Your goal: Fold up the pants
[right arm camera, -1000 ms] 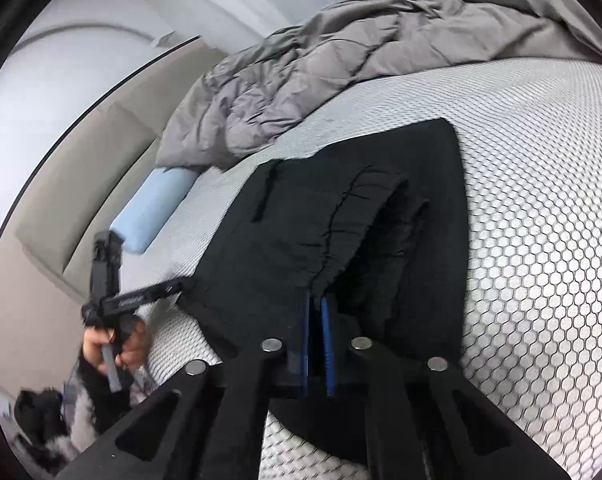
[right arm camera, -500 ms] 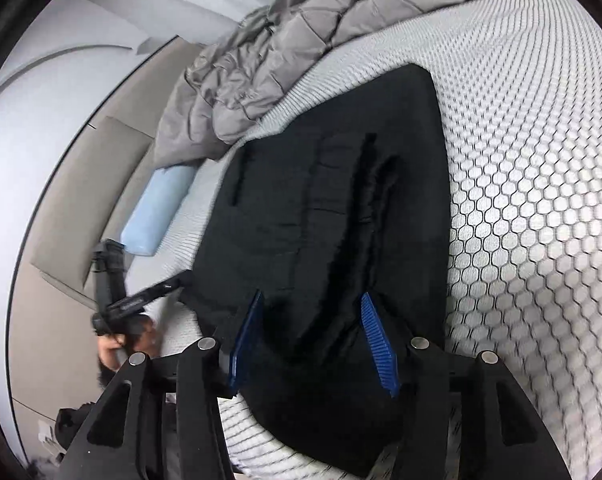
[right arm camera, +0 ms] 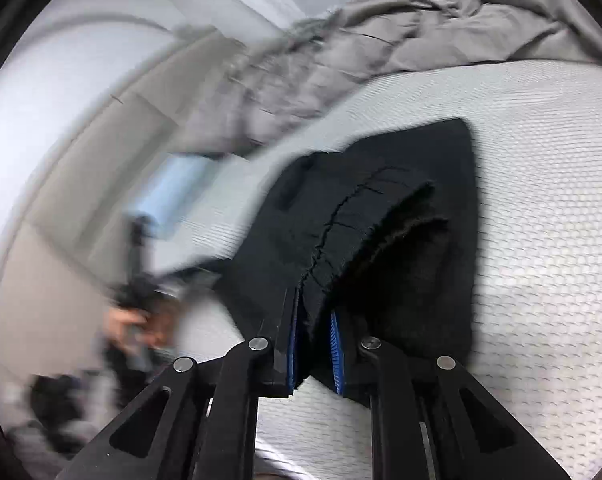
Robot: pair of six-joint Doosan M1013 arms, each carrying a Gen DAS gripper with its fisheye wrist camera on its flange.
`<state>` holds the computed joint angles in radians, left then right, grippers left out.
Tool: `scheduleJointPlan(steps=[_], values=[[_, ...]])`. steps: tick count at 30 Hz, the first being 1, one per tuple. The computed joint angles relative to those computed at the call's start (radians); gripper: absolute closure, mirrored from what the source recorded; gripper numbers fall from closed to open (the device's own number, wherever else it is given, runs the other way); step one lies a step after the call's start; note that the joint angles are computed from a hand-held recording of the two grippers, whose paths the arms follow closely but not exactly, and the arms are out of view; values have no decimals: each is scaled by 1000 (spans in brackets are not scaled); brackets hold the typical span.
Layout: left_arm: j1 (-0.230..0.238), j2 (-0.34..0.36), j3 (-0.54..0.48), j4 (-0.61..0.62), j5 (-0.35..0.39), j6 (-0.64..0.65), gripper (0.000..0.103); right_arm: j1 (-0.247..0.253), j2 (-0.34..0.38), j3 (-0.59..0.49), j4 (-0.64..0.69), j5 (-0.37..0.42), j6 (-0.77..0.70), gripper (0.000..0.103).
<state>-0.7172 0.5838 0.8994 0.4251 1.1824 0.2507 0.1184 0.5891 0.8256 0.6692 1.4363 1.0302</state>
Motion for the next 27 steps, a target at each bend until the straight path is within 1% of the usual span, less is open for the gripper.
scheduleJointPlan(steps=[1, 2, 4, 5, 6, 7, 8, 9, 10, 11, 12, 14, 15, 16, 17, 19, 20, 21, 22, 23, 25, 26, 27], values=[[0, 2, -3, -2, 3, 0, 29, 8, 12, -3, -44, 6, 7, 84], [0, 3, -5, -6, -2, 2, 29, 4, 31, -17, -35, 34, 28, 80], [3, 2, -2, -21, -29, 7, 29, -15, 45, -33, 29, 58, 67, 75], [4, 0, 2, -28, -47, 9, 29, -21, 36, -27, 33, 29, 76, 62], [4, 0, 6, -39, -75, 20, 30, -25, 20, -7, 23, -25, 69, 47], [5, 1, 6, -49, -96, 33, 37, -30, 1, 19, 17, -92, 58, 42], [5, 2, 7, -67, -122, 54, 41, -36, 0, 23, 30, -110, 59, 38], [7, 5, 4, -91, -144, 80, 49, -41, 15, 6, 50, -90, 80, 38], [9, 11, -4, -129, -161, 124, 54, -49, 47, -26, 92, -33, 122, 38], [4, 23, -28, -124, -129, 139, 54, -52, 64, -40, 118, -2, 150, 38], [-2, 34, -53, -117, -97, 161, 54, -52, 82, -53, 132, 19, 182, 46], [-8, 41, -73, -152, -87, 204, 54, -44, 106, -84, 126, 4, 199, 66], [-11, 41, -76, -165, -89, 223, 54, -37, 105, -85, 106, -28, 189, 68], [-14, 45, -86, -166, -79, 236, 53, -30, 104, -89, 83, -65, 186, 68], [-18, 50, -98, -157, -62, 241, 53, -24, 104, -97, 63, -84, 194, 67], [-34, 58, -120, -89, -18, 221, 53, -11, 120, -146, -11, -68, 242, 63], [-44, 61, -130, -38, 3, 207, 53, -4, 113, -149, -60, -80, 252, 60], [-52, 62, -135, 1, 16, 196, 53, 6, 81, -115, -130, -141, 241, 57], [-64, 64, -143, 62, 28, 189, 52, 10, 56, -85, -162, -189, 223, 56], [-76, 63, -144, 122, 20, 182, 51, 12, 19, -38, -174, -250, 180, 56], [-92, 75, -165, 193, 11, 197, 39, 10, -16, -1, -138, -279, 106, 56], [-96, 87, -184, 204, -5, 226, 36, 12, -34, 20, -113, -290, 62, 55], [-94, 97, -201, 191, -11, 255, 35, 17, -52, 43, -76, -296, -1, 56]])
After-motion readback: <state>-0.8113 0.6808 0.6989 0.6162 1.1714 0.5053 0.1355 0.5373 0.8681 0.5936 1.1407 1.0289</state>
